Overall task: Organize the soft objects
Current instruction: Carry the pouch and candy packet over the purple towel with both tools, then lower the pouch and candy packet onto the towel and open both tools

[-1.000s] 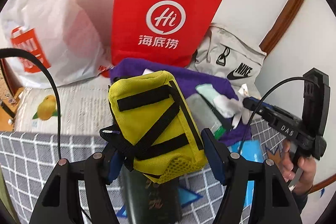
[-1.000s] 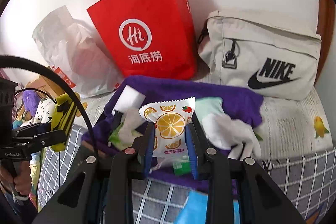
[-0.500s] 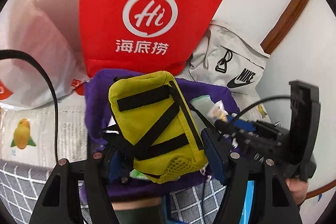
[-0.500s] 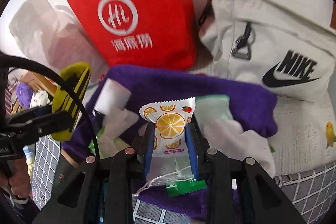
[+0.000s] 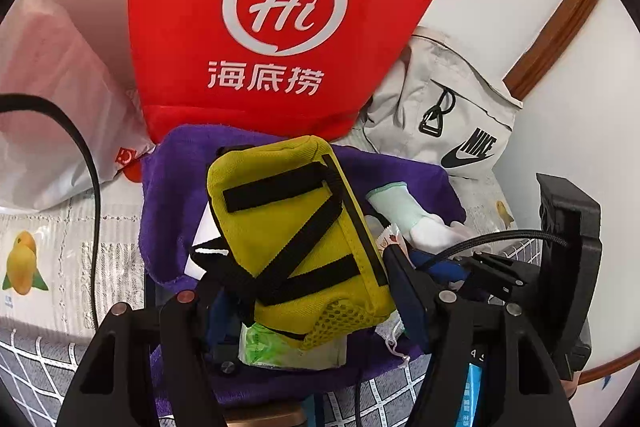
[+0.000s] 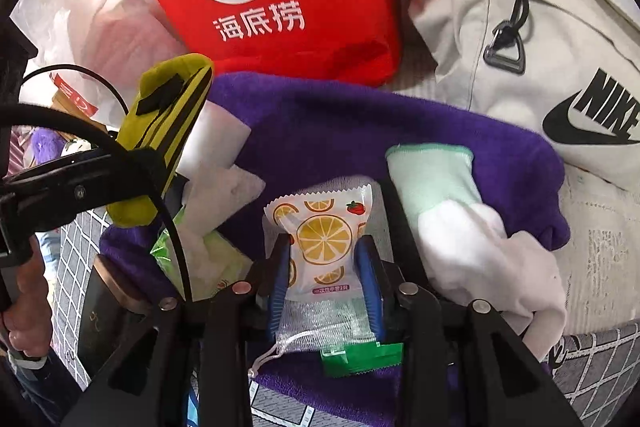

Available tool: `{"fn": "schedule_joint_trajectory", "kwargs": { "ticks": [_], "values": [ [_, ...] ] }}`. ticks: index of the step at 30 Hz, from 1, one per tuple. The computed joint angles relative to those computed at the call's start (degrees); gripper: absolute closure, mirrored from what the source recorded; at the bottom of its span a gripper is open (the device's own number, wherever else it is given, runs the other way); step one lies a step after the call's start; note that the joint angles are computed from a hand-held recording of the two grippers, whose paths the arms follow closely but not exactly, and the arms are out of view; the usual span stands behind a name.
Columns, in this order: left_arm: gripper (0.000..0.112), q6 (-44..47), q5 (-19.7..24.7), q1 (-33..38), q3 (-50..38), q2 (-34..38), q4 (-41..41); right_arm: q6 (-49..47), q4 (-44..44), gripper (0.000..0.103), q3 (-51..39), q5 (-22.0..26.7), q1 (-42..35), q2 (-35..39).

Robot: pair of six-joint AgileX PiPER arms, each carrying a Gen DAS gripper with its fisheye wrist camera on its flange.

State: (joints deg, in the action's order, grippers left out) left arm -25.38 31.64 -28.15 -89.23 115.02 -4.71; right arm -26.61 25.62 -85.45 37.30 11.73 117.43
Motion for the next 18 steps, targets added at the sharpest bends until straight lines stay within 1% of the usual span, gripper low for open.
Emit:
{"fn": "schedule_joint_trajectory", "kwargs": {
  "ticks": [1,2,5,6,7,9,18],
  "values": [
    [0.045,0.3,0.1,0.1,-0.3,0.3,-0.3,0.7,-0.6,0.065,0.0,0.2,0.0,0.1],
    [0.045,0.0,-0.1,0.0,-0.1,0.2,-0.1,0.9,-0.9,0.061,-0.2,0.5,-0.1,0.1],
    [0.045,0.2,-0.4,-0.1,-0.1,0.4,-0.2,0.0,0.4,0.056,0.2,0.8,-0.9,-0.1],
    [0.045,0.6,-0.2,-0.1,-0.3,0.6,-0.7,0.1,0.3,0.051,0.2,1.0,-1.1,-0.2],
    [0.045,0.7,-0.2,-0.1,-0.4,0.7,-1.1,0.1,0.2,0.049,0.2,1.2,-1.3,-0.3],
    [0.045,1.0,-0.2,-0.2,-0.5,0.9,-1.3,0.4,-0.3,0.039,0.1,0.7,-1.4,-0.2],
    [0.045,1.7,0.3,-0.4,-1.1,1.7,-1.8,2.8,-3.6,0.037,-1.5,1.8,-0.4,0.5]
  ]
}}
